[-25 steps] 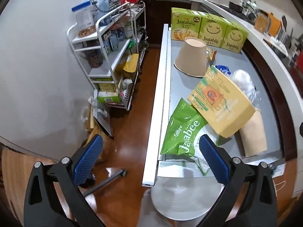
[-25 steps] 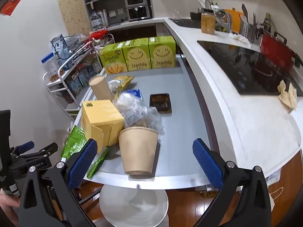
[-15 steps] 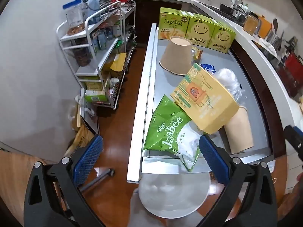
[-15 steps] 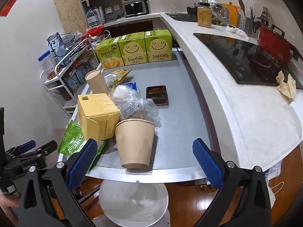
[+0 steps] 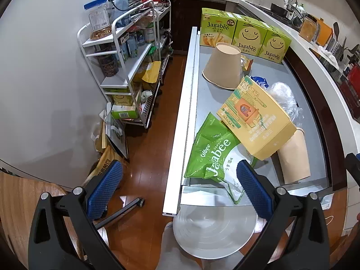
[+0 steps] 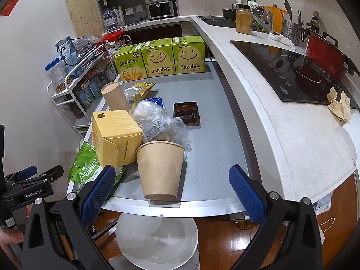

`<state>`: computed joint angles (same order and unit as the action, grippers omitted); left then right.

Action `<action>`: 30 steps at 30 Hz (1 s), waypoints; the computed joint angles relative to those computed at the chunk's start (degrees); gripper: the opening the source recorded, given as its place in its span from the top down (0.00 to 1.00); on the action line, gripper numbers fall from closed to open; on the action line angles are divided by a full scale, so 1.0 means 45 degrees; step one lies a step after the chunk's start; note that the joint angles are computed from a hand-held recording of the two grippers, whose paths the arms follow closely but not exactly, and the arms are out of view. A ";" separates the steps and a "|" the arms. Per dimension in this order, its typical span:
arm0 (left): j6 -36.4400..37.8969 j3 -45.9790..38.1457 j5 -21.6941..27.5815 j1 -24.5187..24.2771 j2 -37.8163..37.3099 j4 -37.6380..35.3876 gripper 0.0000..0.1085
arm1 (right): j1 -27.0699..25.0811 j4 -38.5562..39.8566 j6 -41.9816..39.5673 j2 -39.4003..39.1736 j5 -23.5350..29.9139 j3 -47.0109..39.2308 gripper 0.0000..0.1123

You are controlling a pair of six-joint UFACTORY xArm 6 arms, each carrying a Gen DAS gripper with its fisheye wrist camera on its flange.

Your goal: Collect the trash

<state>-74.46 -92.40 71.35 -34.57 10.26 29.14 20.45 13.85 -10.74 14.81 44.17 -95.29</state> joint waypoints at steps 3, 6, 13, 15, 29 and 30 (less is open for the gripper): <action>0.0011 -0.0277 0.0143 -0.0084 0.0168 0.0171 0.06 | -0.0019 0.0062 -0.0005 0.0120 0.0151 -0.0184 0.12; 0.0170 -0.0535 0.0336 -0.0151 0.0323 0.0323 0.06 | 0.0002 0.0082 -0.0033 0.0045 0.0089 -0.0053 0.12; 0.0337 -0.0693 0.0417 -0.0186 0.0420 0.0411 0.06 | -0.0031 0.0100 -0.0042 0.0258 0.0294 -0.0405 0.12; 0.0332 -0.0832 0.0531 -0.0231 0.0513 0.0479 0.06 | 0.0037 0.0024 0.0010 0.0144 0.0164 -0.0207 0.12; 0.0328 -0.0766 0.0529 -0.0187 0.0505 0.0488 0.06 | 0.0108 -0.0377 0.0298 0.0608 0.0590 -0.0567 0.12; 0.0331 -0.0738 0.0530 -0.0170 0.0495 0.0464 0.06 | 0.0111 -0.0424 0.0324 0.0644 0.0626 -0.0556 0.12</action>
